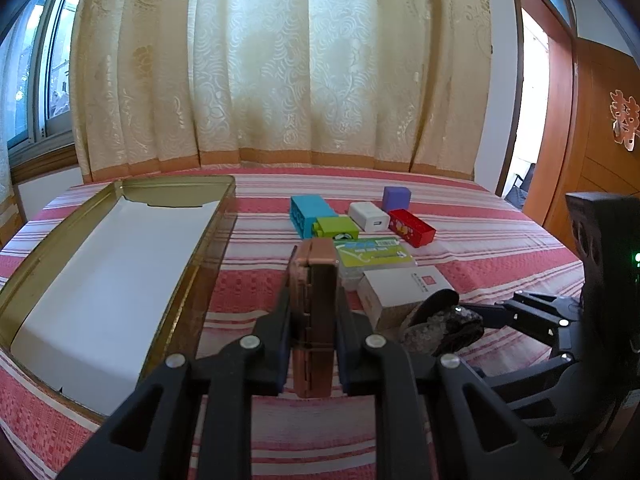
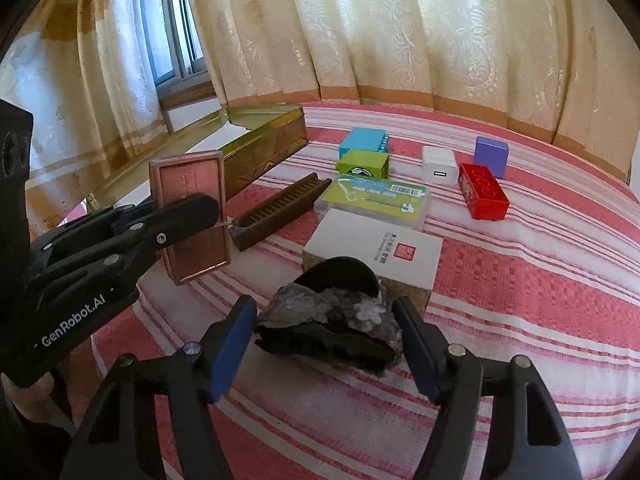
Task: Organize rigid objects
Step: 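Grasp the patterned hair clip with the right gripper while the left holds the card case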
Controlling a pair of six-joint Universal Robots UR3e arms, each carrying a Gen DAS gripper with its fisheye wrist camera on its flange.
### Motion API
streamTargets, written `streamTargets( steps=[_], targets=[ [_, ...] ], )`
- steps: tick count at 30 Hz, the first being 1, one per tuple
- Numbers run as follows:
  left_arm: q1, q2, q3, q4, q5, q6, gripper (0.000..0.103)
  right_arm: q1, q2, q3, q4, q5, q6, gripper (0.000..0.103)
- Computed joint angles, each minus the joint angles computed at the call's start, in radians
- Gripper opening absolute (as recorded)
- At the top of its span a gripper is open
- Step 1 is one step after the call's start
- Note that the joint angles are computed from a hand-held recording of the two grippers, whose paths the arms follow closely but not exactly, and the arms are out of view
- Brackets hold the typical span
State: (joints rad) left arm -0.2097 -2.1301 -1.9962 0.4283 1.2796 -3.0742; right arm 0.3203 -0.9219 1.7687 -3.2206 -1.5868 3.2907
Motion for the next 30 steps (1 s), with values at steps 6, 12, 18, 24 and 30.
streamTargets(
  steps=[6, 12, 18, 24, 30],
  targets=[
    [-0.001, -0.001, 0.001, 0.001, 0.001, -0.003, 0.016, 0.030, 0.015, 0.010, -0.079, -0.062, -0.014, 0.059],
    [-0.003, -0.003, 0.004, 0.001, 0.003, -0.001, 0.016, 0.020, 0.013, 0.059, -0.184, -0.057, 0.001, 0.053],
    [-0.003, -0.004, 0.004, 0.005, 0.004, 0.000, 0.016, 0.011, 0.003, 0.041, -0.102, -0.012, -0.011, 0.076],
    [0.001, -0.003, 0.002, 0.004, -0.004, -0.002, 0.016, 0.025, 0.009, -0.026, 0.048, -0.004, -0.053, 0.078],
    [0.001, 0.000, 0.000, 0.000, -0.011, -0.007, 0.016, 0.028, 0.008, -0.034, 0.062, -0.044, -0.013, 0.072]
  ],
)
